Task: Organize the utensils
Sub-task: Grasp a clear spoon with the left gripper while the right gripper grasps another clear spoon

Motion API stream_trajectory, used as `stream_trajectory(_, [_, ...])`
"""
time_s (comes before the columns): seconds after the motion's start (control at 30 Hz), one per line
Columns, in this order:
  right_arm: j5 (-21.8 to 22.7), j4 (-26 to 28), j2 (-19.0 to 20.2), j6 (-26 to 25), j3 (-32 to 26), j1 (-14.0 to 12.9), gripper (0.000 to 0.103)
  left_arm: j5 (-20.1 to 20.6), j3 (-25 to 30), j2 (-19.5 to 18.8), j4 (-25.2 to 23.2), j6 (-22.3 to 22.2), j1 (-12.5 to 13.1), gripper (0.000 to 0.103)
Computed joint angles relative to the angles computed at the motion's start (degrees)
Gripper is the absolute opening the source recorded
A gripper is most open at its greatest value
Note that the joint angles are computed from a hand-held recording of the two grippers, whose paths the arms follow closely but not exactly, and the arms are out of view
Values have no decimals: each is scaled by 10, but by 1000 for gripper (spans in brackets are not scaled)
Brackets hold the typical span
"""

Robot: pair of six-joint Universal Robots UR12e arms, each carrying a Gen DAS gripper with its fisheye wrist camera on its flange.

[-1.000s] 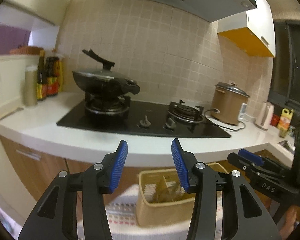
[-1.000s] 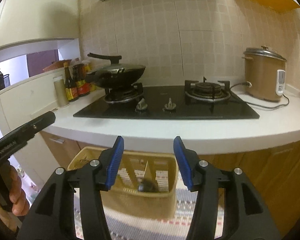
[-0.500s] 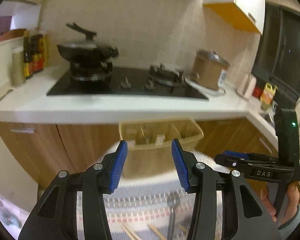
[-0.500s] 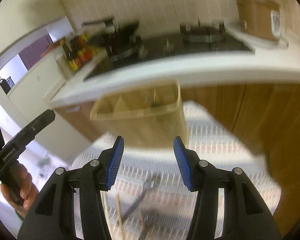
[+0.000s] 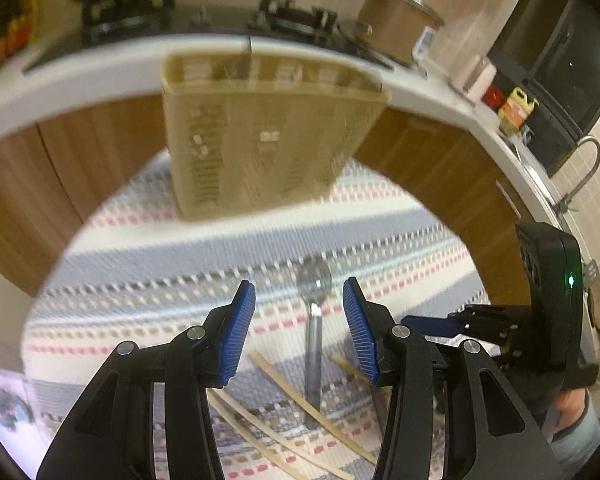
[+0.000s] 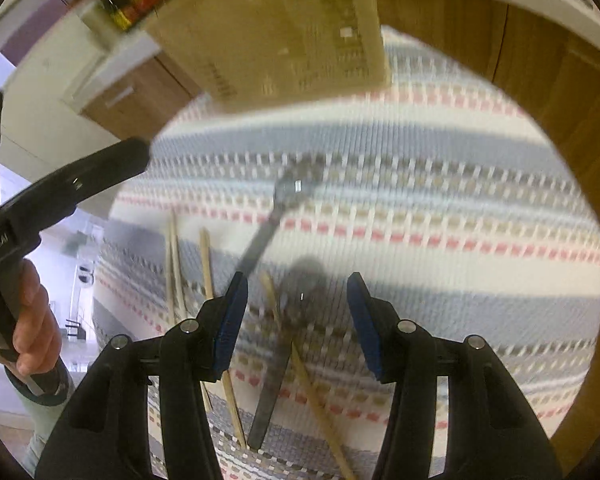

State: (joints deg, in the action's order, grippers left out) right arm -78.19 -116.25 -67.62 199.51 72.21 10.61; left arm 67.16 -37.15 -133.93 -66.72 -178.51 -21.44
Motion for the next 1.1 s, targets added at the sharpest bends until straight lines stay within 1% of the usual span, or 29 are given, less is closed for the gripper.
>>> stream_trajectory(0.1, [-9, 12, 3, 9, 1, 5, 48, -1, 3, -7, -19, 9, -1, 44])
stream_trajectory(0.23, [-23, 15, 7, 7, 0, 12, 48, -4, 3, -10, -27, 12, -1, 44])
stream_trajectory(0.3, [-33, 15, 11, 3, -2, 19, 38, -5, 1, -10, -28, 10, 0, 45])
stream_trajectory(0.4, [-66, 16, 15, -11, -7, 31, 33, -4, 0, -11, -29, 8, 0, 45])
stream_trajectory(0.47, [-85, 19, 17, -19, -10, 36, 27, -5, 1, -11, -32, 10, 1, 44])
stream_trajectory(0.5, [-89, 18, 17, -19, -9, 38, 26, -5, 0, -10, -32, 10, 1, 45])
stream_trajectory(0.57, [-86, 17, 17, -20, -7, 37, 25, -4, 2, -11, -35, 11, 0, 45])
stream_trajectory(0.6, [-91, 20, 17, -24, -11, 35, 25, -4, 3, -12, -35, 12, 0, 45])
stream_trajectory(0.67, [-128, 21, 17, -28, -12, 39, 25, -3, 5, -13, -39, 15, -2, 45])
stream_trajectory(0.8, [-151, 25, 13, -22, -9, 34, 25, -1, 14, -19, -50, 20, -4, 45])
stream_trajectory(0.87, [-179, 28, 14, -22, -10, 33, 25, -2, 31, -29, -64, 21, -6, 45])
stream_trajectory(0.9, [-182, 29, 14, -20, -9, 31, 25, -1, 42, -35, -73, 21, -7, 45])
stream_trajectory(1.0, [-141, 25, 10, -15, -3, 16, 25, 5, 87, -62, -101, 25, -13, 45])
stream_trajectory(1.1, [-146, 25, 9, -13, -3, 11, 25, 26, 159, -101, -146, 29, -21, 45])
